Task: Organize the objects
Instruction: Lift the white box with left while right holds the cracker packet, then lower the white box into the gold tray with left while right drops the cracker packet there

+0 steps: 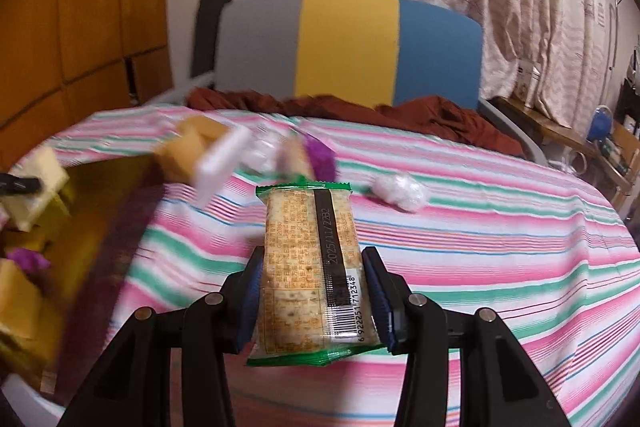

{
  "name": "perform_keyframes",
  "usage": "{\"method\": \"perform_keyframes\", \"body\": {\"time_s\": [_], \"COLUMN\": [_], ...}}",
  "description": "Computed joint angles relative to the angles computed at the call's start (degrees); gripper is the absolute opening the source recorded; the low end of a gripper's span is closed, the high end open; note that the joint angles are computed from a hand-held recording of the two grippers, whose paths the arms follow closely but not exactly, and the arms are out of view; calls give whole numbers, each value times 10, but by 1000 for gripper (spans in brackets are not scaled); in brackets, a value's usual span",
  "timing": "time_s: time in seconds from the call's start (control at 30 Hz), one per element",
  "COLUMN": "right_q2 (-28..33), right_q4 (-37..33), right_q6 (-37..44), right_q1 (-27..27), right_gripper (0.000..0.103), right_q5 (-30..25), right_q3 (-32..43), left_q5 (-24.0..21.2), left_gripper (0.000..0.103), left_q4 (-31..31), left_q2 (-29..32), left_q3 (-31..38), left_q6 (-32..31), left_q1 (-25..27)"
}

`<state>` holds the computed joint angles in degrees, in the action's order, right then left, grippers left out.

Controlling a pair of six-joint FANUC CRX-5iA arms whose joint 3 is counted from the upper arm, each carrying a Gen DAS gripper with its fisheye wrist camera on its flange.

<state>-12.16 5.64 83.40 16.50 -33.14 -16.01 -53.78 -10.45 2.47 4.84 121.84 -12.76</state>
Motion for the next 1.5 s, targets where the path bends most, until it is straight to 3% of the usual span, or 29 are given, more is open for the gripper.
{"method": "perform_keyframes", "body": {"time_s": [0.2,0.43,0.47,0.5,0.6,0.77,0.87,1.07,1.27,1.3,1.5], "right_q2": [-36,-28,-27,-25,-17,-2,10,24,32,34,57], "right_q4": [-90,-156,-159,-158,-163,-172,-175,-173,-182,-181,-184], "right_q6": [43,68,69,68,68,74,70,59,56,56,53], "right_q1": [37,77,81,89,103,116,120,130,126,127,128], "right_gripper": [47,47,47,47,47,47,47,47,47,47,47], "right_q5": [-35,-83,-87,-90,-104,-130,-143,-143,-150,-151,-171], "right_q3": [33,70,72,73,82,95,104,110,120,122,146], "left_q5": [-3,-1,-2,1,47,65,59,81,63,62,67], "left_gripper": [52,53,58,70,82,100,100,100,98,98,99], "left_q4": [24,40,52,68,125,106,96,219,260,261,115], "left_q2": [6,8,10,11,-11,-44,-65,-105,-108,-111,-148], "left_q3": [-10,-21,-24,-30,-76,-91,-100,-178,-194,-195,-162], "left_q6": [-28,-47,-56,-64,-84,-69,-61,-135,-166,-166,-29], "left_q1": [36,59,64,70,89,77,71,98,83,80,54]}}
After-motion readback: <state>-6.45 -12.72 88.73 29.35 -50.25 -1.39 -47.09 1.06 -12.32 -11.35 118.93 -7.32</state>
